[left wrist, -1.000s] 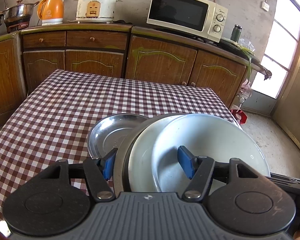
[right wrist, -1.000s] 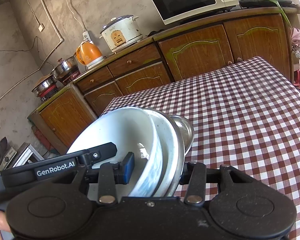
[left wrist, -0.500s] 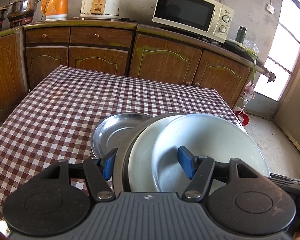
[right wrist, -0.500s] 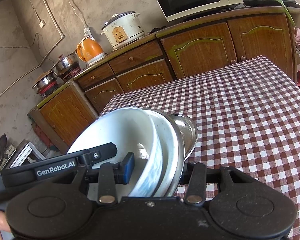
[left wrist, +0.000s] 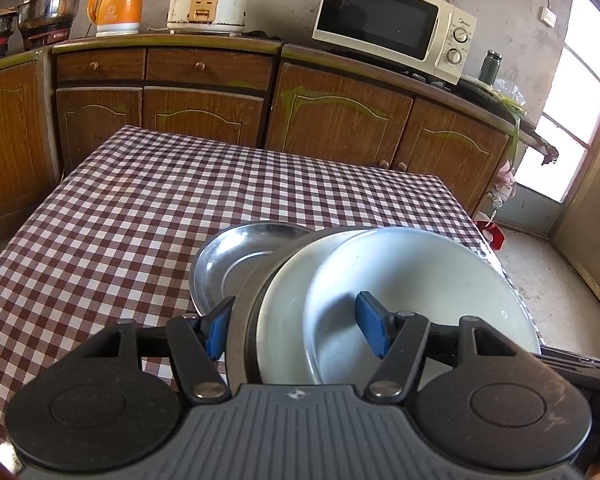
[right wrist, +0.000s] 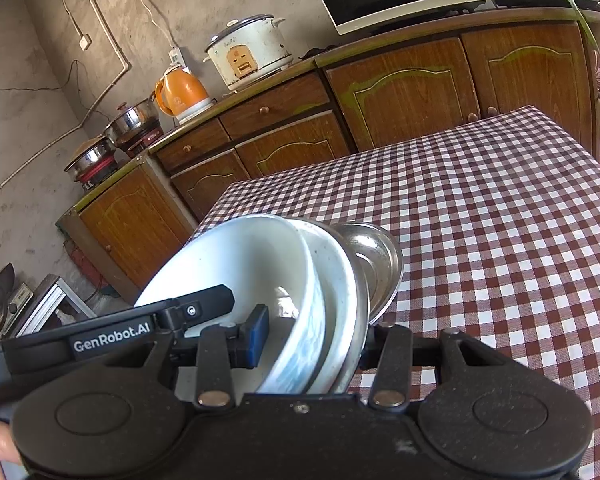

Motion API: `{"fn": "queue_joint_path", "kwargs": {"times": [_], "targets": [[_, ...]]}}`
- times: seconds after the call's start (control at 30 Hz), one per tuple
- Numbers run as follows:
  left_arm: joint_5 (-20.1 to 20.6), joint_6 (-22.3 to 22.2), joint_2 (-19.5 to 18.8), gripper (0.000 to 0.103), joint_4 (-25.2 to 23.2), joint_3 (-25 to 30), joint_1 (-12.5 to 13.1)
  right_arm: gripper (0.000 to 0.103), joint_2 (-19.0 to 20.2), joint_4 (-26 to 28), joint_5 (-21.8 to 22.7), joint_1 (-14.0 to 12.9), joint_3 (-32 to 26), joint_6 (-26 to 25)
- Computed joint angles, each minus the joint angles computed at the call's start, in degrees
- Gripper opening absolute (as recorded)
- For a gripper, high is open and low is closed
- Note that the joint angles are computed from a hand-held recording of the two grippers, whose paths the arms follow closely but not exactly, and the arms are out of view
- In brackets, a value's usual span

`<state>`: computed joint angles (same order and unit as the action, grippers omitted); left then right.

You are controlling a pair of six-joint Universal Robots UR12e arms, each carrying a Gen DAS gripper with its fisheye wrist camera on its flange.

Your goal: Organize plates and bowls

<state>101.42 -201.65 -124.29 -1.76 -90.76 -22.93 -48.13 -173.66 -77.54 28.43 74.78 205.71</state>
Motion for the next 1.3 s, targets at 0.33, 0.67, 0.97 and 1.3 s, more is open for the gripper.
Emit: {"fn": "queue_joint_path", "kwargs": {"times": [0.33, 0.67, 0.97, 1.3], "targets": [[0.0, -0.1, 0.0, 0.065, 0.0, -0.1, 0.3, 0.052, 0.4, 0.6, 0.5, 0.0, -0.7, -0.3], [-0.1, -0.2, -0.1, 0.065, -0.3, 0.1, 0.4, 0.052, 0.9, 1.4, 0.7, 0.0, -1.7, -0.5], [-0.4, -0.2, -0.1, 0.065, -0.7, 0.1, 0.8, 0.052, 1.4, 1.8, 0.9, 0.1, -2.4, -0.7], [-0.6, 0.0, -0.3, 0.065, -0.7, 0.2, 1.1, 0.052, 1.9, 2.2, 1.2, 0.1, -3.1, -0.6]]}}
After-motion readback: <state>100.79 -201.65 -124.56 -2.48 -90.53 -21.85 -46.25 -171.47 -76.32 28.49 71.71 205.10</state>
